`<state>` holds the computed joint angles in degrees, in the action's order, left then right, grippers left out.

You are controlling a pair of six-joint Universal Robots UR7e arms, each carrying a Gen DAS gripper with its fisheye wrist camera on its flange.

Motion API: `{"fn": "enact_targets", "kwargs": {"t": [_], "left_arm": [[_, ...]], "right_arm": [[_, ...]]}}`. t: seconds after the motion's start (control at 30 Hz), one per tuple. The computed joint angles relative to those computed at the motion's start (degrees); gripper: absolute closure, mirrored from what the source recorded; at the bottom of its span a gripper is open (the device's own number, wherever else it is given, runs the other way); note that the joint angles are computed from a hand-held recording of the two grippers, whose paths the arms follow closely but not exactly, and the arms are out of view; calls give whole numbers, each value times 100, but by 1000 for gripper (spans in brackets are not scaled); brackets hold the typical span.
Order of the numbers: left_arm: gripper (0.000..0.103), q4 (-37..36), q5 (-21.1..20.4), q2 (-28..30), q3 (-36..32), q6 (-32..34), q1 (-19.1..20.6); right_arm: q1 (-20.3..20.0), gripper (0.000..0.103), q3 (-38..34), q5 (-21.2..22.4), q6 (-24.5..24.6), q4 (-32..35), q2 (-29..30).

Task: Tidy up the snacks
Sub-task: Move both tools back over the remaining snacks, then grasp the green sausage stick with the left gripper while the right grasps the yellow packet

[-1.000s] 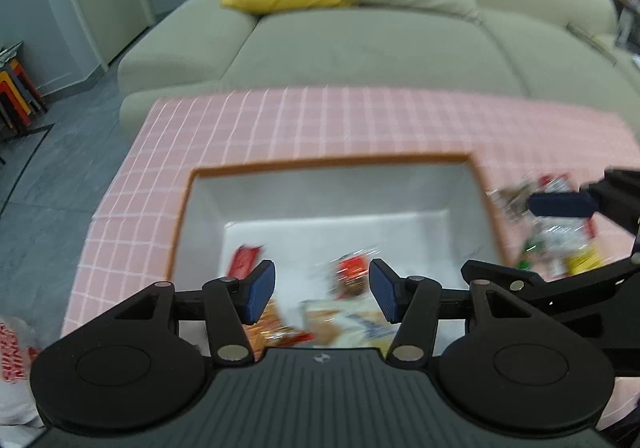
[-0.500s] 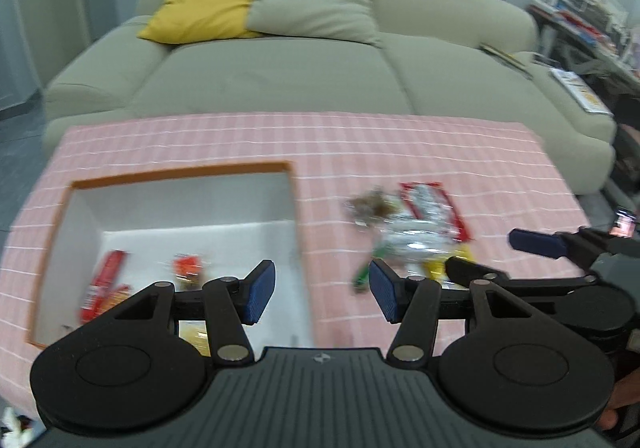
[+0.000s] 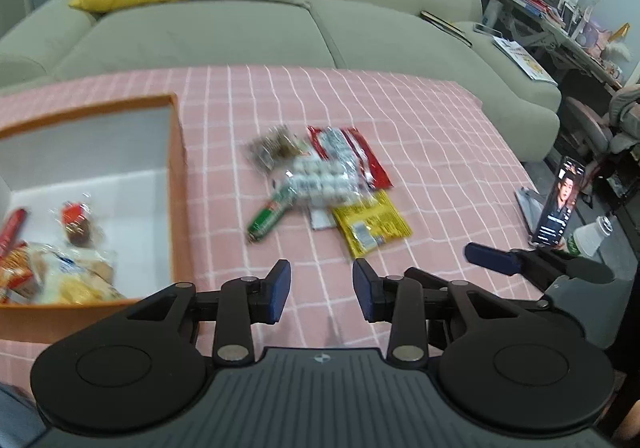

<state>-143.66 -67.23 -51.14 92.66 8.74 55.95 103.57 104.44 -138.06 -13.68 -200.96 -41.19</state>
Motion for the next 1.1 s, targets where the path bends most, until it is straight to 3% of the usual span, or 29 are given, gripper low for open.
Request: {"fn": "enact_targets", "kwargs": {"t": [0.17,0.3,0.43,0.67,0.77,1.1], "left_arm": [[60,-24,-62,164,-77,117,31],[53,34,62,385,-284,362,41],[53,184,291,662,-568,727,45],[53,769,778,1256,-1356,891,98],[53,1076,916,1489,-1693,1021,131],[53,1742,1340,2156,-2547,864,195]], "right_arm": [[-199,42,77,214,-16,-65,21],[-340,42,-20,443,-194,15,35],[-505,29,-222,600,-448,186,86],[-784,24,-541,776,-621,585,163],[-879,12,-715,853,-631,702,236],[-1139,10,-1210,1224,-705,897,520]]}}
